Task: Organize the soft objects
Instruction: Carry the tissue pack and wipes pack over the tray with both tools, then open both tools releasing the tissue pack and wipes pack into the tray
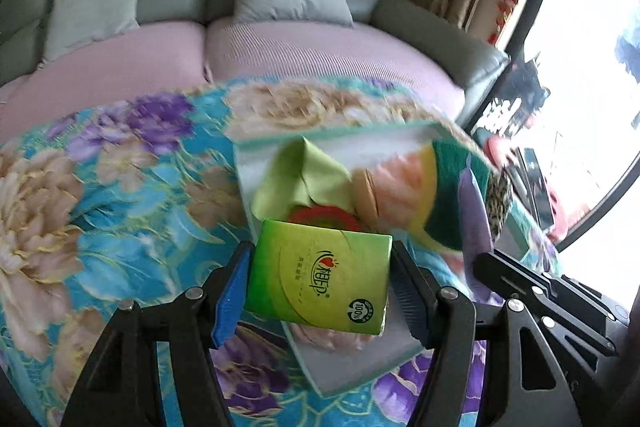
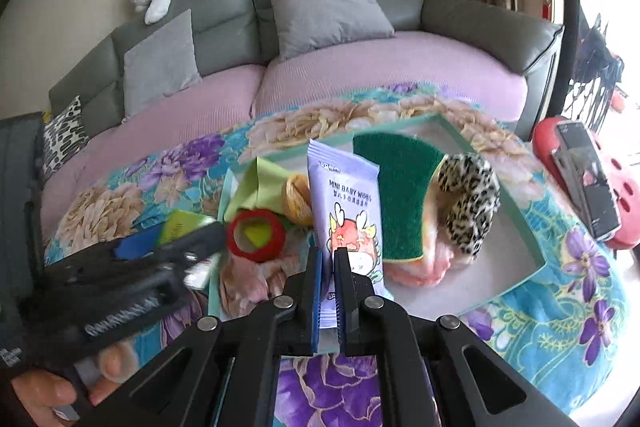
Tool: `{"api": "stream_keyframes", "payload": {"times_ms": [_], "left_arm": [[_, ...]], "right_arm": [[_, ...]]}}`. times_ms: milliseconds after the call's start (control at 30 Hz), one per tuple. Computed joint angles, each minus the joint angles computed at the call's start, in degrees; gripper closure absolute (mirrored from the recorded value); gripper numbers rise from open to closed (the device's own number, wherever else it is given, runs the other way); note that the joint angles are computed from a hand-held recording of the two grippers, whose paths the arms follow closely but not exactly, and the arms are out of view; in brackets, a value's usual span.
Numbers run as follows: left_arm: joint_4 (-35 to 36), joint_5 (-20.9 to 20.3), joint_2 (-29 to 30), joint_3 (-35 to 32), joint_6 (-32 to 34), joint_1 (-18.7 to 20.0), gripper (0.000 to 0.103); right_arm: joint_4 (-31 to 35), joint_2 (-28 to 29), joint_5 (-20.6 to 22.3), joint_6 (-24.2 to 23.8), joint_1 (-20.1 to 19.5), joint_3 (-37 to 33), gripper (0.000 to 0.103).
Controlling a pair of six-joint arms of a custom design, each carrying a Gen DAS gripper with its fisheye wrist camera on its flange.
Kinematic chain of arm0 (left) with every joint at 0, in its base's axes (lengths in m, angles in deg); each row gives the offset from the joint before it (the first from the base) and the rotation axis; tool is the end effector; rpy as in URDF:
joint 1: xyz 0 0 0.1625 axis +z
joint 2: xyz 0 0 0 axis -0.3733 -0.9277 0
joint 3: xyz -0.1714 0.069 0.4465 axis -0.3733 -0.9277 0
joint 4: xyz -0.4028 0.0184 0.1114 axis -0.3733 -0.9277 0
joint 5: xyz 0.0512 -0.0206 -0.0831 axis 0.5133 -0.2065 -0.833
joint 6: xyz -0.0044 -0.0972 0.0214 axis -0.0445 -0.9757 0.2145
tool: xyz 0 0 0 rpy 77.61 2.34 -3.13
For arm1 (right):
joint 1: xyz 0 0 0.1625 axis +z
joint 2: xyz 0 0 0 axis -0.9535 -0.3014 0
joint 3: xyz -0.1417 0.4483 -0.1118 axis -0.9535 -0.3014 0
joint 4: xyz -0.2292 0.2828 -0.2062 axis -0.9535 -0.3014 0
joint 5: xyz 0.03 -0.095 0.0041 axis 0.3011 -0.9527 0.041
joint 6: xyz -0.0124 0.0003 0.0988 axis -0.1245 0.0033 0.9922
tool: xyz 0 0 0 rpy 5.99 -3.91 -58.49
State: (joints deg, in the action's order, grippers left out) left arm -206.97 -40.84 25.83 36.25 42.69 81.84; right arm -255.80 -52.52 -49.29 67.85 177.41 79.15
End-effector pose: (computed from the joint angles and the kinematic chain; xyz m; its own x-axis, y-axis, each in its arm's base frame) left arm -0.2288 -0.7490 0.1528 -0.7745 0.4295 -0.4644 0.5927 0.7492 -0.2956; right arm 0.2462 -0.6660 0.1539 -0.8058 0.1900 0.5609 -0.2933 0.6949 -0.6566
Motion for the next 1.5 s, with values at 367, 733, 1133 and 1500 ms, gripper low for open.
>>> {"api": "stream_keyframes", "payload": {"times_ms": [367, 733, 1133, 1500], "left_arm": [[4.5, -0.8, 0.3, -0.5, -3.3, 1.1, 0.026], [-5.1, 7.8, -4.6, 7.3, -5.0, 0.1, 0.026], [-11.0, 17.4, -7.1, 14.1, -7.0, 0.3, 0.025], [-13.1, 21.1, -9.8, 18.7, -8.8, -0.4, 0.025]], "right_arm": [[4.2, -0.2, 3.2, 2.2, -2.7, 1.7, 0.092], [5.1, 0.3, 1.3, 3.9, -2.4, 1.4, 0.085], [3.3, 0.1, -0.2, 4.6, -1.7, 2.9, 0.045], [0.9, -0.3, -0.9, 4.4, -0.3, 6.2, 0.018]]}}
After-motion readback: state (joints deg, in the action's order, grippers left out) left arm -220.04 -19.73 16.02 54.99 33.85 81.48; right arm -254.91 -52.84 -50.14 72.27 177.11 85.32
